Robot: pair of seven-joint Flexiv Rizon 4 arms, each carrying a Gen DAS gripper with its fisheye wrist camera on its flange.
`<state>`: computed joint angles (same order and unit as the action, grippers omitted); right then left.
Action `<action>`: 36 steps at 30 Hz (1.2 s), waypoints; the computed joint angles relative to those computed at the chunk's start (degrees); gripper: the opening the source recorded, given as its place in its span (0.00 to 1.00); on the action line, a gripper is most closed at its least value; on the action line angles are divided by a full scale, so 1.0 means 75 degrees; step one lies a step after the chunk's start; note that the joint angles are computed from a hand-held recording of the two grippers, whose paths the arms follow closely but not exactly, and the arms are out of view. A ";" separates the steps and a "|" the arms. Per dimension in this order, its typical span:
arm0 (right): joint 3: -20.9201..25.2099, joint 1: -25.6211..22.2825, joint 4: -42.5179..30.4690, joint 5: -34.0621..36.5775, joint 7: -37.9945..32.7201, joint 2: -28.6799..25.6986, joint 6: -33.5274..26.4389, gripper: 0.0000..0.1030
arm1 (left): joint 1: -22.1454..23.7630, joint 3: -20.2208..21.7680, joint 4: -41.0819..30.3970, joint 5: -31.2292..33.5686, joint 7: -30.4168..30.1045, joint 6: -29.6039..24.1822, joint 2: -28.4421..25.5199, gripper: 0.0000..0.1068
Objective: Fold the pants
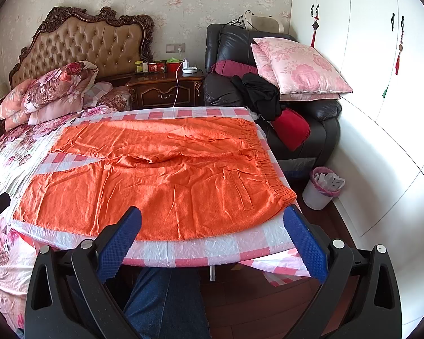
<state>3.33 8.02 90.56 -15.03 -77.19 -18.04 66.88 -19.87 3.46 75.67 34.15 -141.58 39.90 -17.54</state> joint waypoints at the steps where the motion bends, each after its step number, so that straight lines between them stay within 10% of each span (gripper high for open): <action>1: 0.0006 -0.0003 -0.0010 0.0014 -0.0009 -0.0007 -0.0004 0.95 | -0.0003 0.0001 0.0006 0.0009 -0.0013 0.0001 -0.0002 0.95; 36: 0.0000 -0.0006 0.0039 0.0022 -0.0004 -0.0006 0.0037 0.95 | -0.0034 -0.0025 -0.0083 0.0004 -0.0033 -0.0041 -0.0104 0.95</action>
<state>3.33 7.97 90.85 -14.87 -77.21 -18.08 67.16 -20.13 3.27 75.05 34.18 -141.83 39.59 -18.32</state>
